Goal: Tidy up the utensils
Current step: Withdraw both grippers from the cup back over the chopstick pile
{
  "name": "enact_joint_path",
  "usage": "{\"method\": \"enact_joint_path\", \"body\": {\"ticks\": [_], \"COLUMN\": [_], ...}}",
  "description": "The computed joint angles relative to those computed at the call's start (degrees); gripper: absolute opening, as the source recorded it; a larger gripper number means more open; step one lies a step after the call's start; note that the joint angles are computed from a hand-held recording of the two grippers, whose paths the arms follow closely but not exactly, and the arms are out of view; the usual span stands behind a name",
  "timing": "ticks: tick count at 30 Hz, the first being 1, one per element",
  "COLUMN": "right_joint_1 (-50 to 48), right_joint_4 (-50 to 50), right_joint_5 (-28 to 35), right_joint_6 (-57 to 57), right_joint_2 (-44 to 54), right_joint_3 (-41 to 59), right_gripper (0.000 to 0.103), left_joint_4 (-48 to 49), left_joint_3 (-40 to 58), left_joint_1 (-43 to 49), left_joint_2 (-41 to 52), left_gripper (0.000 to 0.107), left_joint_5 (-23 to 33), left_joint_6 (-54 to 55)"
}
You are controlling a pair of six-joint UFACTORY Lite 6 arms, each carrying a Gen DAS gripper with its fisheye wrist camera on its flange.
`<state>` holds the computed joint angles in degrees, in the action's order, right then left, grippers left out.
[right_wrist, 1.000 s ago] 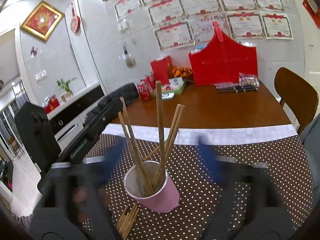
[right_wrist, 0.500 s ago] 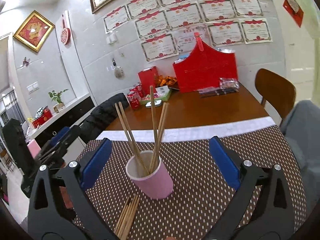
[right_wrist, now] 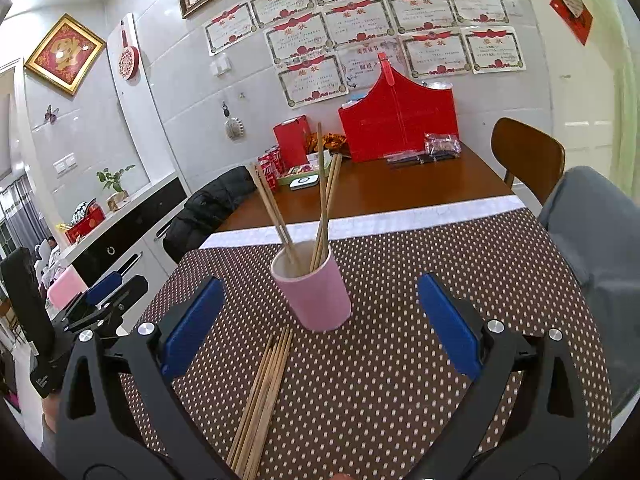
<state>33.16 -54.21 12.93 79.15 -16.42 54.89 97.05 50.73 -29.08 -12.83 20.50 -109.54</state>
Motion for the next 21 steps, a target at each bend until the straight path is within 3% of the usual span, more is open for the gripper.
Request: {"method": "enact_joint_path", "body": {"ticks": [7,12,21], "right_joint_1": [3.8,5.0,5.5], "right_joint_4": [-0.8,-2.8,-4.9], "right_joint_5": [2.8,2.3,-0.5], "right_joint_6": [4.2,8.4,12.2], "right_joint_2": [-4.6,-5.9,-3.2], "right_joint_3": [-6.6,-11.4,-14.8], "right_gripper": [0.096,0.096,0.096], "left_joint_4": [-14.4,-23.9,-24.5], "left_joint_3": [-5.6,-7.8,-9.0], "left_joint_1": [-4.1,-3.4,-4.9], "left_joint_2": [-3.9,-2.0,7.9], "left_gripper": [0.087,0.087,0.087], "left_joint_5": [2.9,0.8,-0.8], "left_joint_6": [12.1,18.5,16.9]}}
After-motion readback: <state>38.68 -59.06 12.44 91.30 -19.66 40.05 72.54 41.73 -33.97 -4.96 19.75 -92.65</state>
